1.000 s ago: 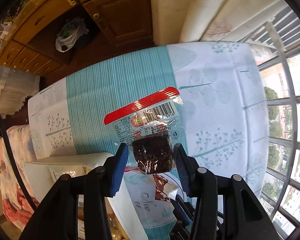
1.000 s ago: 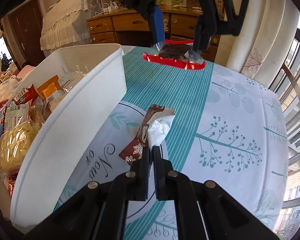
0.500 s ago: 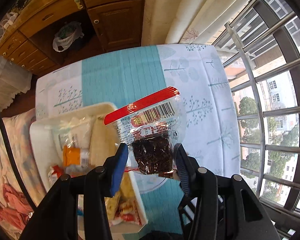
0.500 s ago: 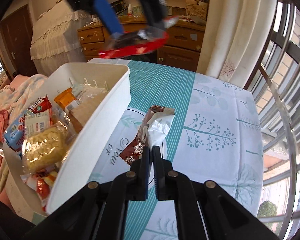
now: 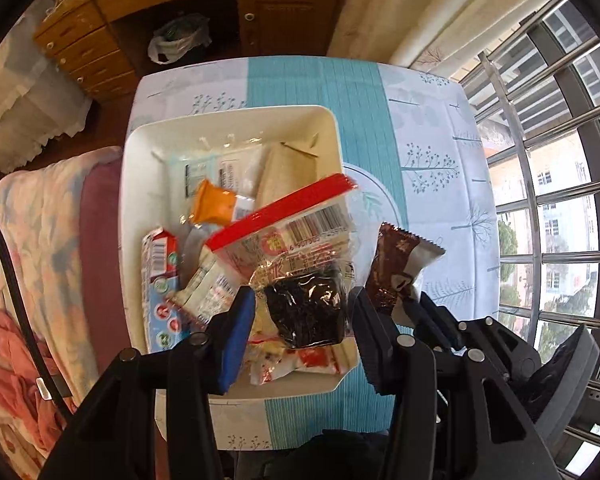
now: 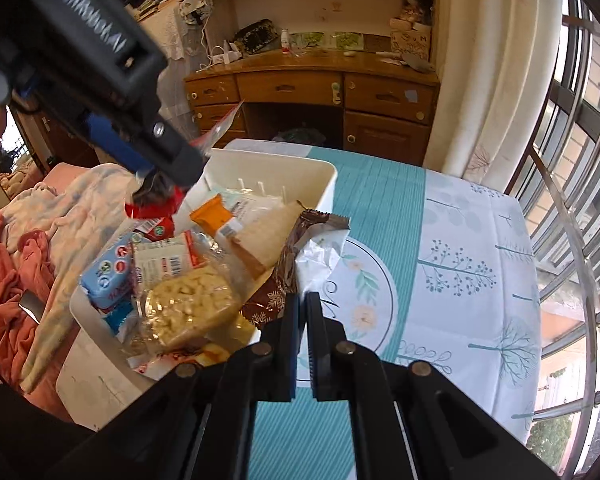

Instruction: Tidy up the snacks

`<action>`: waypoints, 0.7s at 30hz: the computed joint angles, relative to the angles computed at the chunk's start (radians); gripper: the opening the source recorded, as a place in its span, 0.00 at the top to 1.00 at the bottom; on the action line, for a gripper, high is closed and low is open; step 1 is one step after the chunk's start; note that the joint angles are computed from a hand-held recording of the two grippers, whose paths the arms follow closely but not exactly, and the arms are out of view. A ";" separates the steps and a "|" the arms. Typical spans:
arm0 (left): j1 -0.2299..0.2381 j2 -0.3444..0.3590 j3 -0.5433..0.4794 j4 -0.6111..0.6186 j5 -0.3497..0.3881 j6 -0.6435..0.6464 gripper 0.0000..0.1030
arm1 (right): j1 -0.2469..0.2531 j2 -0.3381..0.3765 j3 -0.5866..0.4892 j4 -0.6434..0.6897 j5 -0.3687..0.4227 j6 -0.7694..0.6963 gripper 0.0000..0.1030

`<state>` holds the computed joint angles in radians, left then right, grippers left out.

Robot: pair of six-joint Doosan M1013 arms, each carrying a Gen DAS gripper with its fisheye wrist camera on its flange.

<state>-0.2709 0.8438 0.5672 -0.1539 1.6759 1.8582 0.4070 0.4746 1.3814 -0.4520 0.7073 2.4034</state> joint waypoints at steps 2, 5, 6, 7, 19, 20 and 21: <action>0.017 -0.029 0.045 -0.020 -0.033 0.017 0.57 | 0.010 -0.002 -0.007 -0.010 -0.003 0.016 0.96; 0.037 -0.068 0.101 -0.050 -0.093 0.051 0.57 | 0.026 -0.001 -0.027 -0.022 -0.007 0.040 0.96; 0.044 -0.085 0.126 -0.058 -0.119 0.064 0.57 | 0.031 0.000 -0.035 -0.023 -0.005 0.043 0.96; 0.052 -0.101 0.149 -0.070 -0.143 0.076 0.57 | 0.037 0.003 -0.044 -0.027 0.001 0.044 0.95; 0.149 -0.282 0.459 -0.234 -0.437 0.273 0.40 | 0.110 0.026 -0.123 -0.143 0.097 0.174 0.58; 0.154 -0.290 0.477 -0.239 -0.440 0.287 0.39 | 0.116 0.026 -0.123 -0.147 0.112 0.194 0.57; 0.161 -0.297 0.494 -0.247 -0.439 0.298 0.39 | 0.121 0.026 -0.123 -0.148 0.127 0.208 0.56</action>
